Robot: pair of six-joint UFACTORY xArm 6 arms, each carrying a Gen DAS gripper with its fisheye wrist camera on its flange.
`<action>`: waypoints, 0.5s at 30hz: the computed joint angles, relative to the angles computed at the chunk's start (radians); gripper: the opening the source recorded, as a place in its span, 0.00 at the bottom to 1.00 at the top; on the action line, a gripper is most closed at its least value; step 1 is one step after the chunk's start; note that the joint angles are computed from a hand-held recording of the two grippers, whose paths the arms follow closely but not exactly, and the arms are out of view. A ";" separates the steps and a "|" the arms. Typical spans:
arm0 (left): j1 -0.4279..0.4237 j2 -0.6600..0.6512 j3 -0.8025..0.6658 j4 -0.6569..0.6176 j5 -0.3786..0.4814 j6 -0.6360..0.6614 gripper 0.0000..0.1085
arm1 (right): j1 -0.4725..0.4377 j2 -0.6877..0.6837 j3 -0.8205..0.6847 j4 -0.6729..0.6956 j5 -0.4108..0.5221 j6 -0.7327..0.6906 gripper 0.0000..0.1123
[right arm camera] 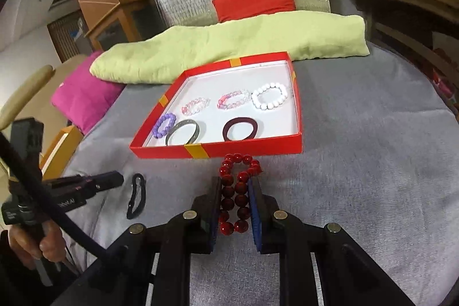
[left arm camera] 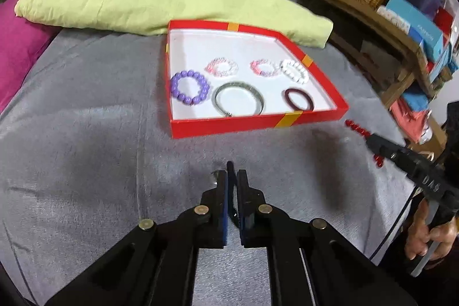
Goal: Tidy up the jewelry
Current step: 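Hold the red bead bracelet up with the right gripper while the left gripper holds the hair tie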
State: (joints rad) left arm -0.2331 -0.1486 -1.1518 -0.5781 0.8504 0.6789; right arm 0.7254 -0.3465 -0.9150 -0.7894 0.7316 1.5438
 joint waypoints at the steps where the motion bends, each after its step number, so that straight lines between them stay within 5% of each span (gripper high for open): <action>1: -0.006 0.001 0.001 0.026 0.004 -0.011 0.17 | -0.002 -0.002 0.002 0.004 0.000 0.003 0.18; 3: -0.017 0.002 0.009 0.056 0.005 -0.029 0.52 | -0.006 -0.010 0.011 0.013 0.002 0.010 0.18; 4: -0.021 -0.005 0.020 0.058 -0.005 -0.027 0.55 | -0.009 -0.014 0.016 0.019 0.001 0.013 0.18; 11: -0.048 -0.002 0.034 0.048 0.011 -0.007 0.54 | -0.015 -0.026 0.029 0.037 0.011 0.010 0.18; 13: -0.052 0.006 0.040 0.062 -0.004 -0.029 0.44 | -0.019 -0.027 0.032 0.055 0.012 0.004 0.18; 15: -0.052 0.008 0.048 0.063 -0.045 -0.031 0.19 | -0.021 -0.031 0.038 0.063 0.014 0.001 0.18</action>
